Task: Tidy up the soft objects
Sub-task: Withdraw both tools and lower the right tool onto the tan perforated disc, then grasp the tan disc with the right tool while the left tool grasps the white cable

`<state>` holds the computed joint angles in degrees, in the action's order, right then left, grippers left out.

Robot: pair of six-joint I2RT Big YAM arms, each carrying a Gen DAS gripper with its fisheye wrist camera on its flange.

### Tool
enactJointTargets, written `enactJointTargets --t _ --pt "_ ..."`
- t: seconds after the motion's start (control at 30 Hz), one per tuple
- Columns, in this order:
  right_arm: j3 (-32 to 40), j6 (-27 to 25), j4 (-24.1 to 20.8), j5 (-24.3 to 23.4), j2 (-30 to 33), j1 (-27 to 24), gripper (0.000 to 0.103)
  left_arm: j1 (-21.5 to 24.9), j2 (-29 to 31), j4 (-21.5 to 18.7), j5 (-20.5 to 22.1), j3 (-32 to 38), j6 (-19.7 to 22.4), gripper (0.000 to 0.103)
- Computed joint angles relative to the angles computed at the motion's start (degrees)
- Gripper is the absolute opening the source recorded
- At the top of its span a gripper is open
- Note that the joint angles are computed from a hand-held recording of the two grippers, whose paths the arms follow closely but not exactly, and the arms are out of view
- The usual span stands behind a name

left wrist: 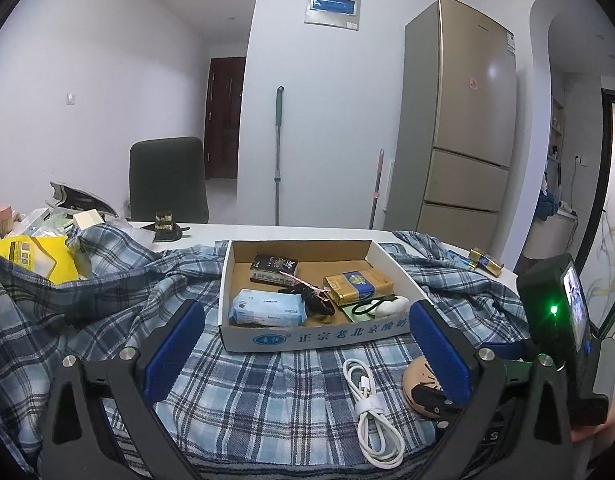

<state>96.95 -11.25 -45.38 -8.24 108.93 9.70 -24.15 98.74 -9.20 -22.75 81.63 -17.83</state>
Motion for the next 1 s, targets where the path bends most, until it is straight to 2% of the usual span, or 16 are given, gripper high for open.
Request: enactJointTargets --t 0.17,0.27,0.43,0.53,0.8,0.9,1.0 --pt "-1.07 0.45 1.77 -0.18 -0.78 -0.14 0.098 0.59 0.51 -2.42 0.95 0.94 -2.02 0.103" --pt "-1.15 -0.57 1.51 -0.27 -0.88 0.13 0.093 1.31 0.69 -4.36 1.63 1.41 -4.24 0.103" --pt "-0.23 -1.02 0.22 -0.14 -0.15 0.26 0.092 2.51 1.47 -7.51 4.43 2.46 -7.75 0.103" --pt "0.48 -1.89 -0.99 -0.47 0.39 0.31 0.091 2.15 1.51 -7.30 3.96 2.45 -6.82 0.103" --pt "2.36 -3.93 -4.08 2.43 2.20 1.42 0.085 1.64 1.30 -6.52 3.01 2.23 -5.80 0.103" --pt "1.96 -3.81 -3.58 3.20 2.07 1.48 0.082 1.42 1.54 -6.88 2.94 2.61 -4.97 0.103" --pt "0.91 -3.56 -2.05 2.00 1.32 1.19 0.080 1.18 1.41 -6.48 2.69 2.48 -4.33 0.103"
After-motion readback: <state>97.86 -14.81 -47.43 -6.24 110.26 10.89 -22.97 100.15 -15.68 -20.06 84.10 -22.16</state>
